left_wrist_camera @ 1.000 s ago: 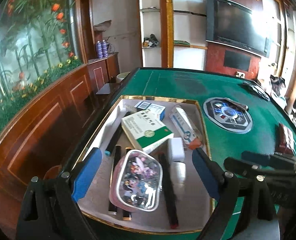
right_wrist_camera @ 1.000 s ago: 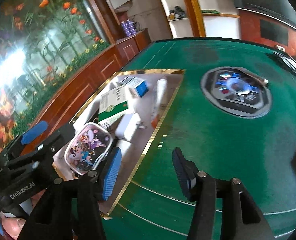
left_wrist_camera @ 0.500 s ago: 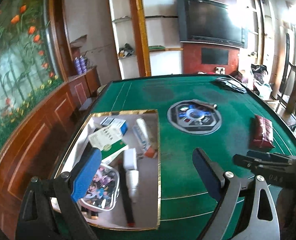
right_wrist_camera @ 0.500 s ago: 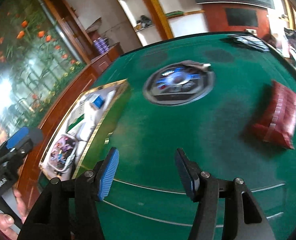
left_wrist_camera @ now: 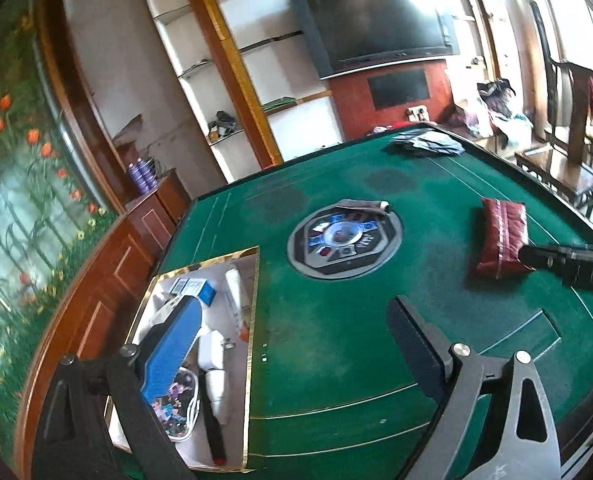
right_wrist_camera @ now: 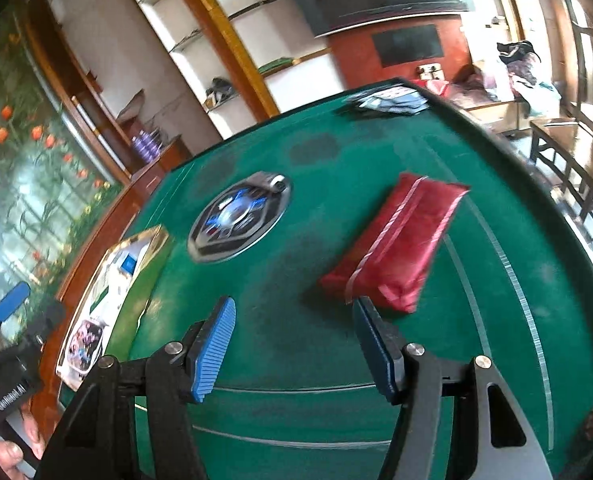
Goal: Organize objects
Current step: 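Move both tools back over the green table, then grasp the silver tube on the round device with the left tool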
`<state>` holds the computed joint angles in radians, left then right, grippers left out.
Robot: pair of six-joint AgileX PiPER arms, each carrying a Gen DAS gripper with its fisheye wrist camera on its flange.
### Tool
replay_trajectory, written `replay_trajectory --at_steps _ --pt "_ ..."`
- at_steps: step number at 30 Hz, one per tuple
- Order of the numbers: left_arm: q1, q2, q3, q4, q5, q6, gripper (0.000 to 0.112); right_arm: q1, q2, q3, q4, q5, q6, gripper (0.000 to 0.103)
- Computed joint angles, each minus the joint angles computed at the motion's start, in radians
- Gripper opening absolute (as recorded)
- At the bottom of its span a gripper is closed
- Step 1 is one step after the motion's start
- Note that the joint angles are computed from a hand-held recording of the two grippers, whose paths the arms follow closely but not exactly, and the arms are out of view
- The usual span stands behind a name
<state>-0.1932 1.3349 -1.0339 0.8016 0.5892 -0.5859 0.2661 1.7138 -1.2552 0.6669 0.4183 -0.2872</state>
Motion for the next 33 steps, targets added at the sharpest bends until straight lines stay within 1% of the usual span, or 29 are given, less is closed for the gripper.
replay_trajectory --at_steps 4,6,9,14,17,22,24,25,26,28,29,31,32,33 --pt "-0.065 0.036 -0.026 0.039 0.040 -0.039 0.093 -0.046 -0.011 0.007 0.042 0.008 -0.041 0.068" --pt "-0.080 0.048 -0.033 0.037 0.048 -0.040 0.093 -0.064 -0.016 0.009 0.045 0.010 -0.042 0.068" --pt "-0.103 0.077 -0.056 0.035 0.065 -0.045 0.093 -0.101 -0.013 0.010 0.091 0.022 -0.088 0.071" --pt "-0.110 0.125 -0.093 -0.002 0.071 -0.026 0.093 -0.144 0.014 -0.013 0.126 0.045 -0.115 0.072" --pt "-0.101 0.164 -0.128 -0.052 0.068 0.008 0.093 -0.165 0.032 -0.034 0.132 0.056 -0.127 0.072" --pt "-0.076 0.240 -0.187 -0.120 0.062 0.044 0.093 -0.192 0.050 -0.074 0.124 0.074 -0.084 0.072" --pt "-0.061 0.270 -0.209 -0.135 0.055 0.045 0.093 -0.202 0.036 -0.107 0.038 0.120 0.046 0.072" --pt "-0.050 0.285 -0.222 -0.147 0.048 0.047 0.093 -0.217 0.016 -0.129 0.018 0.177 0.109 0.072" --pt "-0.037 0.304 -0.242 -0.166 0.044 0.052 0.093 -0.227 -0.004 -0.145 0.021 0.217 0.136 0.072" --pt "-0.013 0.342 -0.290 -0.207 0.048 0.064 0.093 -0.252 -0.068 -0.158 0.085 0.290 0.118 0.072" --pt "-0.003 0.361 -0.318 -0.220 0.052 0.066 0.093 -0.259 -0.120 -0.167 0.106 0.325 0.107 0.072" --pt "0.012 0.425 -0.408 -0.220 0.080 0.055 0.093 -0.237 -0.212 -0.184 0.067 0.338 0.126 0.075" --pt "0.021 0.469 -0.474 -0.238 0.104 0.067 0.093 -0.214 -0.276 -0.183 0.028 0.316 0.139 0.080" --pt "0.031 0.504 -0.531 -0.271 0.121 0.091 0.093 -0.199 -0.322 -0.171 0.009 0.286 0.139 0.084"
